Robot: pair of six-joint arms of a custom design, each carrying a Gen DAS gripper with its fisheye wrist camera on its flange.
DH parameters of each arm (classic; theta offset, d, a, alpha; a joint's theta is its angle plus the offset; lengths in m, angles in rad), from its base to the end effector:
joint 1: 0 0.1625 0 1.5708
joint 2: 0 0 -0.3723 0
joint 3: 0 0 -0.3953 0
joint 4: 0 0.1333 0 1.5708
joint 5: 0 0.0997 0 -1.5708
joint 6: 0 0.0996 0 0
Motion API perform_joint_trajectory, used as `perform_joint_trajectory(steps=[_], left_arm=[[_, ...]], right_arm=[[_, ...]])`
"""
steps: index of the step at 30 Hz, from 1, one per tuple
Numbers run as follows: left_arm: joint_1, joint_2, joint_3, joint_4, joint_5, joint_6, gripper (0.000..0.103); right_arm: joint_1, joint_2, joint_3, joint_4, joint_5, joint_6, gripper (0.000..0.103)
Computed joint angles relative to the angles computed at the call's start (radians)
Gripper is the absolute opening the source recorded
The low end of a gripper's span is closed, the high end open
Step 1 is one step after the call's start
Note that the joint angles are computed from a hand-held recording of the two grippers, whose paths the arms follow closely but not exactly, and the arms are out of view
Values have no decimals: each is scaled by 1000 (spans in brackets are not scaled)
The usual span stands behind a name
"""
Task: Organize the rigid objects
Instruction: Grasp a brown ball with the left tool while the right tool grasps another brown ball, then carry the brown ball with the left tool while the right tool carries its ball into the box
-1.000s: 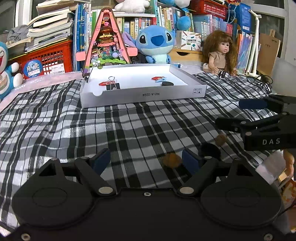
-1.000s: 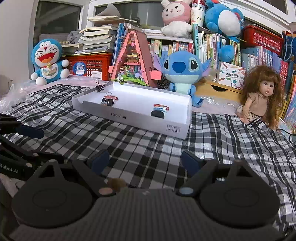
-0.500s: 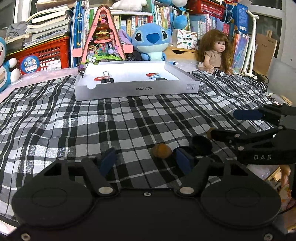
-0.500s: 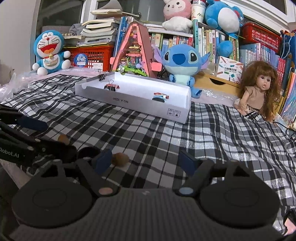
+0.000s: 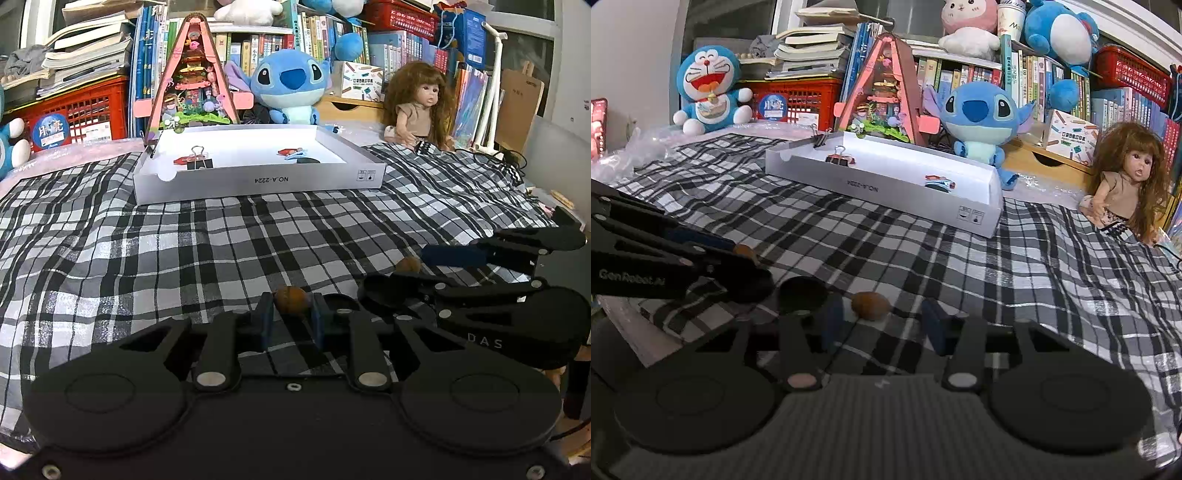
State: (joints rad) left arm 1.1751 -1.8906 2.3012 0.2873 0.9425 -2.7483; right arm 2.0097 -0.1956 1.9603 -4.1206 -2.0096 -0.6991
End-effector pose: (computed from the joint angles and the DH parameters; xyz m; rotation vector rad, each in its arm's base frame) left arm 0.0833 -0.2982 0.2300 0.5650 2.2686 -1.0791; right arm 0.2622 -0.3445 -0.1463 1.1332 -2.1930 0.9380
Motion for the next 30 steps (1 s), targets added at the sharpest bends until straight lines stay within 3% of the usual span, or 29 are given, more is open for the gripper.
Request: perform_joint_trajectory(steps=[3,6,18,30], left_arm=[[-1,-4,1,0,-5,-6,17],[-1,-6,2,-5,-11,-11,17],[-10,-21,5,-20,-19,-8,16],[16,45,-21,-61,-13,9,21]], right_arm=[[5,3,-1,3,3,15,32],[7,2,-1,9,5,24,29],[4,-9,4,19,19,60,28],[8,-5,-4,25,13,67,28]])
